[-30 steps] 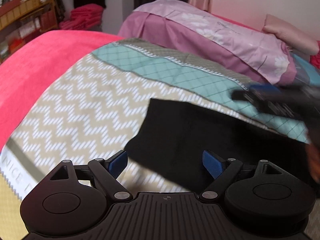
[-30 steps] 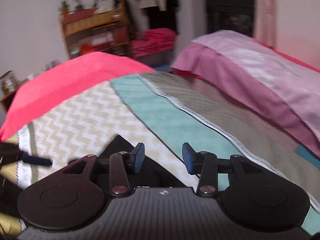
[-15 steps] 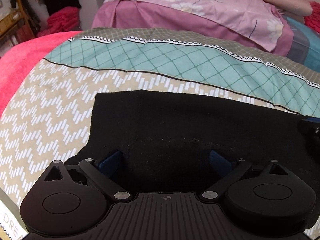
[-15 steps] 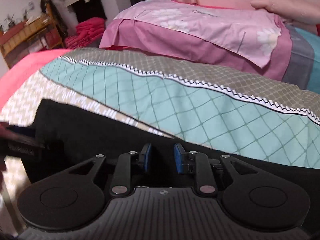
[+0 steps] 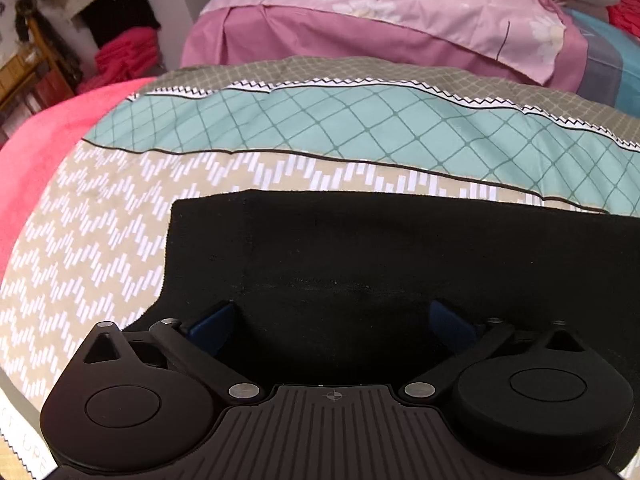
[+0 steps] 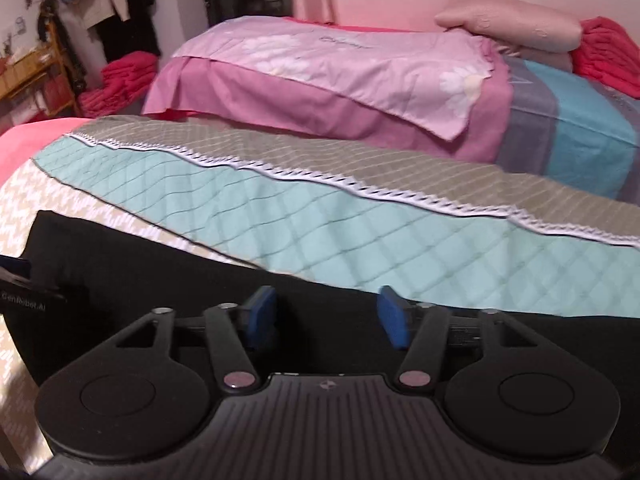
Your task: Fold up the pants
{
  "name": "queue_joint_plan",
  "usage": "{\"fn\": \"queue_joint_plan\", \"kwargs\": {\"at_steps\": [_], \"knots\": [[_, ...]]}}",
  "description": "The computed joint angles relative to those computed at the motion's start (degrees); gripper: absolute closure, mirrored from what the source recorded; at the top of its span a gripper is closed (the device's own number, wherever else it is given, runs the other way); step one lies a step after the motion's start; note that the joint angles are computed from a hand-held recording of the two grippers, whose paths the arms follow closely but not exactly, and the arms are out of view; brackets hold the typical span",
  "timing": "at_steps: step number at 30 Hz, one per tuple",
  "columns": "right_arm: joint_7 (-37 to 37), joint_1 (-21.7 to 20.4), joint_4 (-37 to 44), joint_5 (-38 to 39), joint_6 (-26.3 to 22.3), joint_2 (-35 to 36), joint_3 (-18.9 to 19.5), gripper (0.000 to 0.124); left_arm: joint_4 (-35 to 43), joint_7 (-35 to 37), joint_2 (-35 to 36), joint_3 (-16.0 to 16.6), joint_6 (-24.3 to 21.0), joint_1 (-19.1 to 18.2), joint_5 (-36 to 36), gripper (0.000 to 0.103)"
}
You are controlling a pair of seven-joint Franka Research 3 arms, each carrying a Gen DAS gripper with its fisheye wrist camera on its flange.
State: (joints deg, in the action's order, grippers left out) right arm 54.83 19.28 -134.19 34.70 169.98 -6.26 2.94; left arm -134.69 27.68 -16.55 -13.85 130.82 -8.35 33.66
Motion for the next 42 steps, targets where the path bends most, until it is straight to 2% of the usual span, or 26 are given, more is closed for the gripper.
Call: {"fn": "queue_joint_plan", "kwargs": {"at_steps": [4,7,24,34,37,42], "knots": [[8.0,-3.9,-1.7,-9.1,-2.1,-2.1,0.6,0.054,0.0,0.6,-0.3,0.7,-0.1,0.0,-2.1,0.000],[9.3,-4.3,-1.9,-10.7,-3.2,-2.8,0.0,0.054,0.9,0.6,0.4,0.3,-1.4,0.1,-2.1,0.000],[11.9,-4.9,-2.0,-14.3,-5.1,-3.6,-0.5,0.052,3.0,-0.2,1.5,0.4,-4.8,-0.7,-3.8,0.000],[14.3,-5.4,-1.9,-16.9,-5.7,-3.7,-0.1,0.051,3.8,-0.4,0.3,-1.1,-3.9,-2.1,-2.4,0.000],[14.9,-5.6,-2.2,-17.4,-5.6,-4.0,0.0,0.051,4.5,-0.2,1.4,-1.2,-2.8,-2.5,-2.3,0.000],[15.7,-6.3,-3.6,-18.6,-4.8,-5.3,0.0,0.048,6.0,0.9,4.7,-0.9,-3.8,-3.3,-3.5,0.000]]}}
